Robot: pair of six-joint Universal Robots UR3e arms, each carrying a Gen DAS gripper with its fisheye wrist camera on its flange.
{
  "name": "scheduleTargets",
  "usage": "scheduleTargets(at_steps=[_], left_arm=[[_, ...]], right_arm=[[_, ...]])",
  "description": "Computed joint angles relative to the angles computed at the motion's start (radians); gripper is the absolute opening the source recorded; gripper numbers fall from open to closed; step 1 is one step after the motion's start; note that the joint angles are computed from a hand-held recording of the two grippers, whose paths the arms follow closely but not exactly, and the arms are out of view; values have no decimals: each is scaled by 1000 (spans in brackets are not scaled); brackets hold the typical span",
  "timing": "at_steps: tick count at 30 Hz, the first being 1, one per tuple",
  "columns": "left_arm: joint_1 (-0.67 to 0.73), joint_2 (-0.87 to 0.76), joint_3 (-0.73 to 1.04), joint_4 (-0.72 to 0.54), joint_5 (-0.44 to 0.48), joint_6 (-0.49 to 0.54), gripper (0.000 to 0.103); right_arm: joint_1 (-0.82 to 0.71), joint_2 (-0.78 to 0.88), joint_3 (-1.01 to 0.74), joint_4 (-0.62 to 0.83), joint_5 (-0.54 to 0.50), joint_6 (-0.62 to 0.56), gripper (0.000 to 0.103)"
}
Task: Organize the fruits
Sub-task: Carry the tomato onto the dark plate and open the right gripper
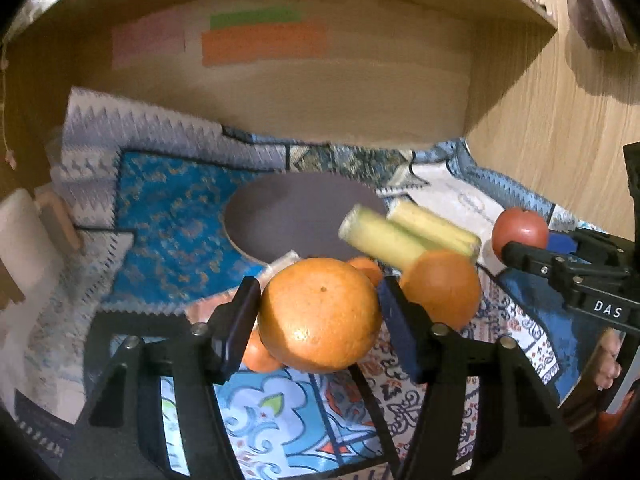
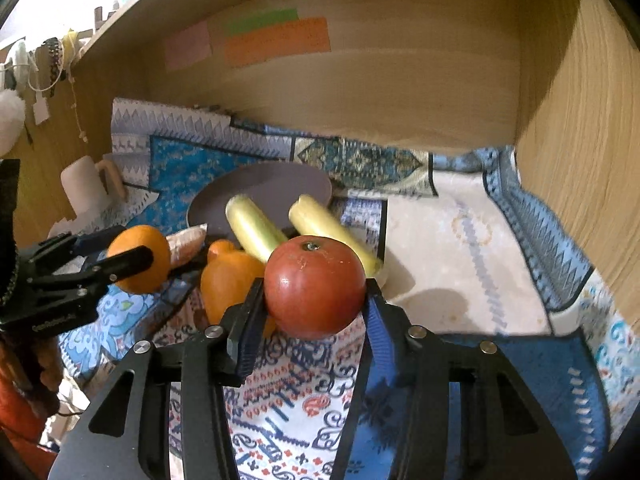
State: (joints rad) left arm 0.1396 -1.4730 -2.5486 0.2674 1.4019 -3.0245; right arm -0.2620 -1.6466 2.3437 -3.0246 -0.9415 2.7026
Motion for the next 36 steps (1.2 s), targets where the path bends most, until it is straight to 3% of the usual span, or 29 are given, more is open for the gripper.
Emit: scheduleTargets(at_steps=[10,21,29,30,33,36], left_arm=[[85,65,115,-97,-48,14,61],[118,-41,315,-131,-24,18,61],[127,-147,471,-174,-14,24,60],[129,-162,494,-186,-19,25,58],[123,-212,554,-196,-8,41,26],[157,-250,631,-290,-109,62,27]], right_arm=[[87,73,-173,-56,-35,79,44],[229,246,-450,-108,-147,142,44],[282,395,-712,36,-176,142,44],[291,416,-743,53,-187,137,44],[314,479,-841,114,-210,125,44],[335,552,-947,187,-231,114,44]])
